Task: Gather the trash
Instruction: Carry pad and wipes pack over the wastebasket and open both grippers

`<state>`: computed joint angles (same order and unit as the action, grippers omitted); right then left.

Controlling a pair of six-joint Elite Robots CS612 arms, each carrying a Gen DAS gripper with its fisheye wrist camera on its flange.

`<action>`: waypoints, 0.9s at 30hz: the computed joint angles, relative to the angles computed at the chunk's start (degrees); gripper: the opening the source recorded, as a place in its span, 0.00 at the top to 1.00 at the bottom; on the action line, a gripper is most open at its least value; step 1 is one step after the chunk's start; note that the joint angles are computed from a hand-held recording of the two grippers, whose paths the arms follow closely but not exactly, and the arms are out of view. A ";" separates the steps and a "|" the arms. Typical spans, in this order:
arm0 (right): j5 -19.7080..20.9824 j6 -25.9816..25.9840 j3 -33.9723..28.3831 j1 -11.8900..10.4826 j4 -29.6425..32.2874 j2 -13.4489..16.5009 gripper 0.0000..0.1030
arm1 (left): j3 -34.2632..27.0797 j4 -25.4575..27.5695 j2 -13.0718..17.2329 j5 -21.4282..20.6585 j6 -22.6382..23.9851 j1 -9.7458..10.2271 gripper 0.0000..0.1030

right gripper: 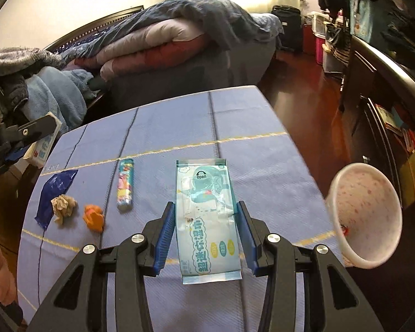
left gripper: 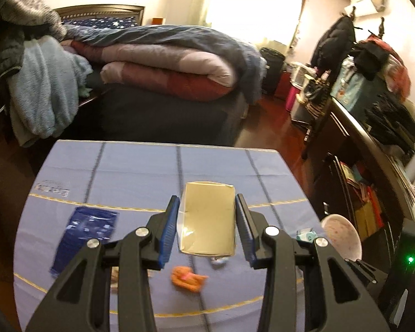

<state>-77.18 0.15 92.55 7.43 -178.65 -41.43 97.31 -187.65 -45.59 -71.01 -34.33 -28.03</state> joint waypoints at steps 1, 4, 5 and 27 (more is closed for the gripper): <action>-0.16 0.04 0.52 -0.29 -0.44 -0.24 0.57 | -0.21 -0.03 0.09 -0.22 0.23 -0.23 0.60; -0.34 0.76 2.21 -1.46 -2.08 -0.99 0.57 | -1.36 0.25 0.53 -1.10 1.23 -1.14 0.60; -0.44 0.97 2.54 -1.76 -2.44 -1.14 0.56 | -1.81 0.32 0.72 -1.41 1.72 -1.47 0.60; -4.33 9.11 7.71 -9.47 -9.28 -2.55 0.56 | -14.97 5.40 6.69 -9.47 12.80 -6.97 0.60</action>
<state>-81.51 9.26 100.25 -2.05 -187.92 -43.98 82.33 -182.25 -38.90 -80.48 -21.53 -34.99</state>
